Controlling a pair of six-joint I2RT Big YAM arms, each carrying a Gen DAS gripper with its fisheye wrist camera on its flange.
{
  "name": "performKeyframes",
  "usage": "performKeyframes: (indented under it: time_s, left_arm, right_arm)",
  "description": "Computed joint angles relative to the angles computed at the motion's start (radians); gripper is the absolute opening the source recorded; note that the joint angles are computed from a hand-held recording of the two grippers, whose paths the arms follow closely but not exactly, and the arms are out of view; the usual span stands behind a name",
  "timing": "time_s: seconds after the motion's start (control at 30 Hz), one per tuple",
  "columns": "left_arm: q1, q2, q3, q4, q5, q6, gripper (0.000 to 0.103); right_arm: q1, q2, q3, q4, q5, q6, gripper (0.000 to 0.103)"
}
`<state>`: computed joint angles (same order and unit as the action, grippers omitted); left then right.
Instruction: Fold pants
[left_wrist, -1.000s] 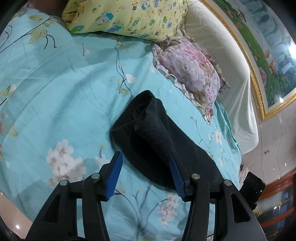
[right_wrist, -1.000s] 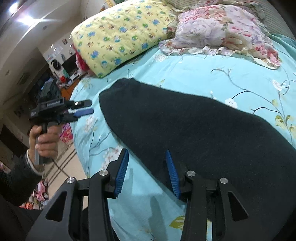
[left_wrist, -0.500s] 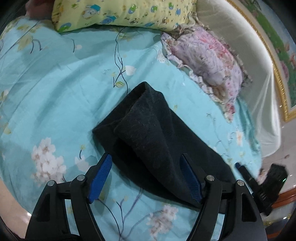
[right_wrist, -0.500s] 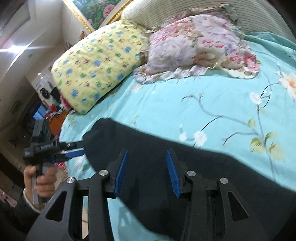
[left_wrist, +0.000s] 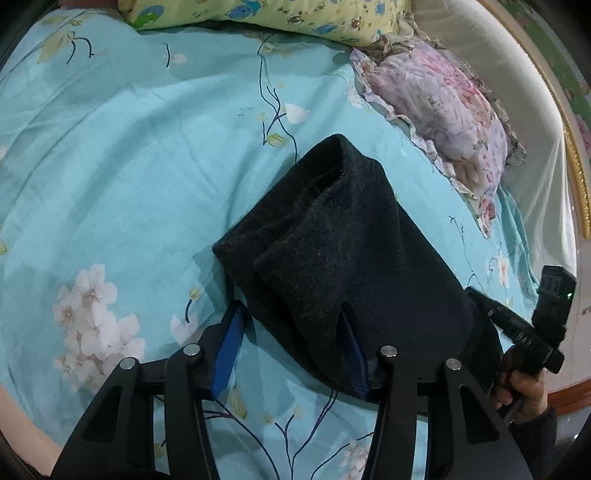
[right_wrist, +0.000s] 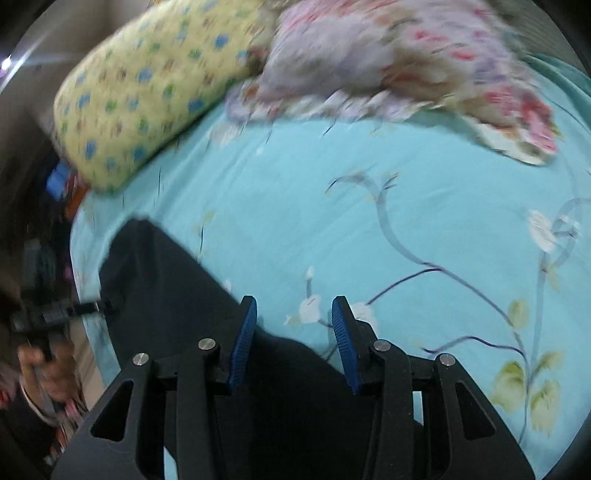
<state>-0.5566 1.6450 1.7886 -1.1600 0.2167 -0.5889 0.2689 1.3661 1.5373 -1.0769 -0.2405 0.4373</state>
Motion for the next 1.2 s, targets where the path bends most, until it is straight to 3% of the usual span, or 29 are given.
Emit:
performKeyframes:
  time_s: [0.2,0.43,0.5,0.57,0.6,0.7,0.8,1.13,1.2]
  left_arm:
    - [-0.004,-0.008,-0.019,0.033,-0.002,-0.004,0.050]
    - [-0.008,0.009,0.004,0.035,-0.005,-0.024,0.048]
    - [-0.009,0.013,0.006,0.043,-0.009,-0.023,0.034]
    - [-0.006,0.013,0.004,0.060,0.028,-0.020,0.018]
    - [-0.006,0.006,-0.002,0.073,0.036,-0.025,0.015]
    - [-0.001,-0.039,-0.028,0.135,0.055,-0.024,0.012]
    - [0.010,-0.084,-0.054,0.207,0.106,-0.011,0.011]
    - [0.025,-0.026,-0.042,0.138,0.083,0.098,0.012]
    - [0.027,-0.022,-0.041,0.122,0.077,0.112,0.020]
  right_arm:
    - [0.056,0.075,0.083,-0.117,0.009,-0.200,0.044]
    - [0.028,0.121,0.145,-0.236,-0.093,-0.284,0.042]
    - [0.026,0.119,0.145,-0.248,-0.114,-0.277,0.038]
    - [0.026,0.107,0.132,-0.237,-0.118,-0.252,0.025]
    - [0.035,0.098,0.130,-0.231,-0.077,-0.237,0.016]
    - [0.052,0.064,0.131,-0.193,0.026,-0.189,0.010]
    - [0.044,0.014,0.118,-0.106,0.109,-0.115,0.009]
    - [0.094,0.016,0.040,-0.038,0.254,-0.013,0.009]
    - [0.101,0.021,0.030,-0.017,0.278,0.021,0.010]
